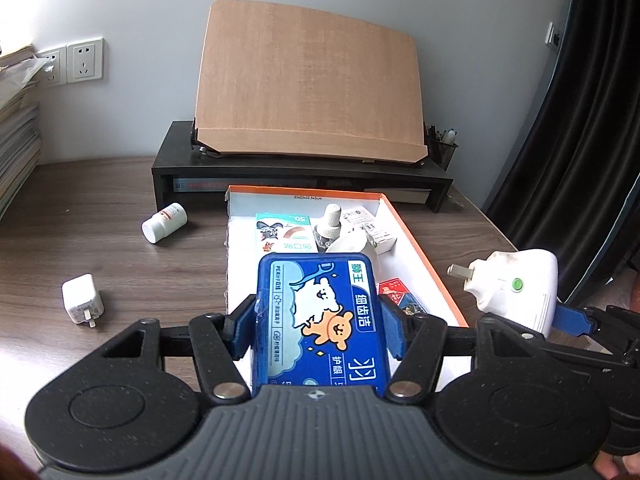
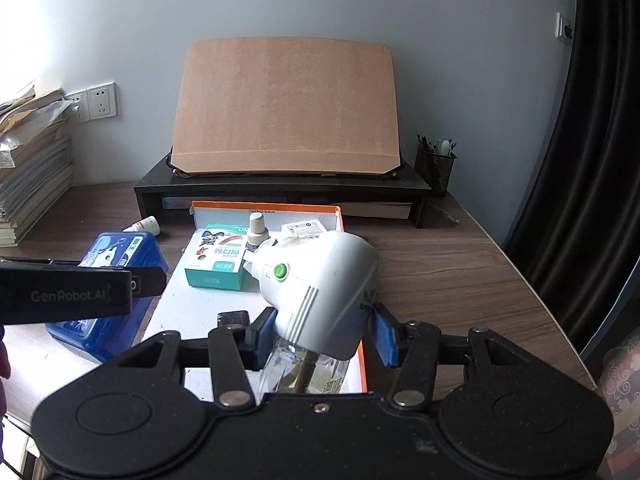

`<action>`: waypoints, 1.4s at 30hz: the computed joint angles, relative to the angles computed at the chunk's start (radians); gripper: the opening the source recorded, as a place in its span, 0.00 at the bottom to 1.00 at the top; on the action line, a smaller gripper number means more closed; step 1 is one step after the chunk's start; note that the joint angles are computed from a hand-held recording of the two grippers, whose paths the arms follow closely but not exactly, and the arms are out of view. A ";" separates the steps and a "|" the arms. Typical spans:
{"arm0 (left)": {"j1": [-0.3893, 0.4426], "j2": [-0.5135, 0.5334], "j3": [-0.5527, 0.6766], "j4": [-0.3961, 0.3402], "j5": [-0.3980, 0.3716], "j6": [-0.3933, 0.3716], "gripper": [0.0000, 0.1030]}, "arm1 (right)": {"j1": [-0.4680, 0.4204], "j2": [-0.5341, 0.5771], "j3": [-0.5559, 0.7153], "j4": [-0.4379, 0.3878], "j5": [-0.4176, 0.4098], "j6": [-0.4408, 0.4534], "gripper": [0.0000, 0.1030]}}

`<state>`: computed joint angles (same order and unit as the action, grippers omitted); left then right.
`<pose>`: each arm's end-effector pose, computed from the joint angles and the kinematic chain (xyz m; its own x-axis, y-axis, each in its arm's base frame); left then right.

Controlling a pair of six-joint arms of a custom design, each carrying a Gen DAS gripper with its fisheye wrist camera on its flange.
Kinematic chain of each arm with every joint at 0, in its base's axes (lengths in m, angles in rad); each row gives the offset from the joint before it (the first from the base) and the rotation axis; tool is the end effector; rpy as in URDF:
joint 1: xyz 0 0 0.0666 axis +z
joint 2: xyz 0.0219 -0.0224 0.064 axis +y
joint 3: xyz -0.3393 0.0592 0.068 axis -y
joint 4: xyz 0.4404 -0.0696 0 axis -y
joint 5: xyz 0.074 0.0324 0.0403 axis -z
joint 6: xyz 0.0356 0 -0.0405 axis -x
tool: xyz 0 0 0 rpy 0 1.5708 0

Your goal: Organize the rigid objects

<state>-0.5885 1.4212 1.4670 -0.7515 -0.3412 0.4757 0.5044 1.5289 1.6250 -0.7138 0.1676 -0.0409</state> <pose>0.4724 -0.3014 0.4265 -0.6221 -0.1037 -0.7760 0.0297 0.9874 -0.1557 0.5308 0.2858 0.4514 -0.5212 -0.2417 -0.8185 -0.3364 0.9396 -0.0632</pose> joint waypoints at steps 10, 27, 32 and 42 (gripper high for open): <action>-0.008 0.014 0.018 -0.016 -0.027 0.017 0.61 | -0.011 0.010 0.015 0.004 -0.035 0.017 0.59; -0.012 0.025 0.030 -0.033 -0.046 0.033 0.61 | -0.019 0.024 0.028 0.003 -0.063 0.044 0.60; -0.011 0.030 0.034 -0.035 -0.042 0.036 0.61 | -0.020 0.028 0.033 0.000 -0.063 0.052 0.60; -0.007 0.043 0.045 -0.042 -0.036 0.048 0.61 | -0.021 0.046 0.054 -0.011 -0.067 0.065 0.60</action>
